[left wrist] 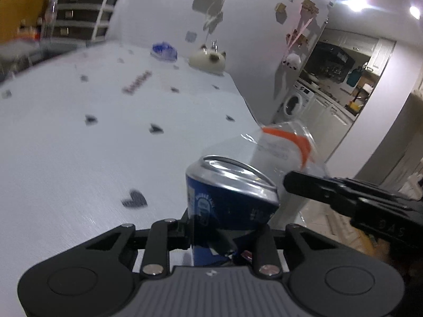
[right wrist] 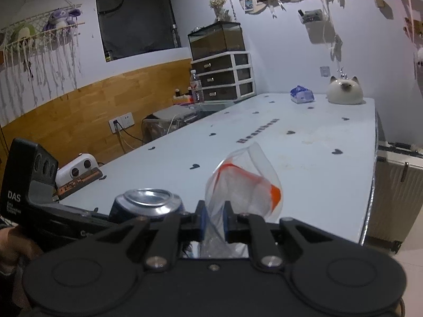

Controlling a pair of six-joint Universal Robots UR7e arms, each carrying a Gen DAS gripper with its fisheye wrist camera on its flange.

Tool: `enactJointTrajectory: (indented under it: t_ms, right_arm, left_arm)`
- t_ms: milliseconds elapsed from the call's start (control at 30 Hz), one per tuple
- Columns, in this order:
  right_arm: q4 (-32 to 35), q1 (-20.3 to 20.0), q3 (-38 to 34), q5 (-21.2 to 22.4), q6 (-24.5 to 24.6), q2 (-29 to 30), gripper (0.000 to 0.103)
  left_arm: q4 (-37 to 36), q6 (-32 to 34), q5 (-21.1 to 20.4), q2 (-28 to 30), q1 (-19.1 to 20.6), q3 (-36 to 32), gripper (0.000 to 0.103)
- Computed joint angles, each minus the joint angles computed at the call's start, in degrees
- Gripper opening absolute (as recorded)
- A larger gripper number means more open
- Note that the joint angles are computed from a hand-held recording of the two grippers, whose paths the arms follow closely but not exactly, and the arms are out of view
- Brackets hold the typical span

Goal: Collect trash
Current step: 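Carry the blue can with the left gripper while the right gripper carries the bag toward the wastebasket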

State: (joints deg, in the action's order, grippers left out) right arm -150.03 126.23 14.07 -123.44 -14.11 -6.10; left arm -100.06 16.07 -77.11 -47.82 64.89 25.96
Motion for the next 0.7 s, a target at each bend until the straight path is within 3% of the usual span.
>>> enactJointTrajectory:
  t_ms: [267,700]
  right_arm:
    - [-9.1,1.2,8.1,-1.3,-4.7,-4.7,0.013]
    - [-29.4,2.3,31.7,-9.6,-10.3,-18.4,0.013]
  left_arm:
    - [-20.7,12.5,7.4,-6.8,-4.9,15.4,0.026]
    - [-34.8,17.4,3.5,-10.7,-10.7,31.4,0.026]
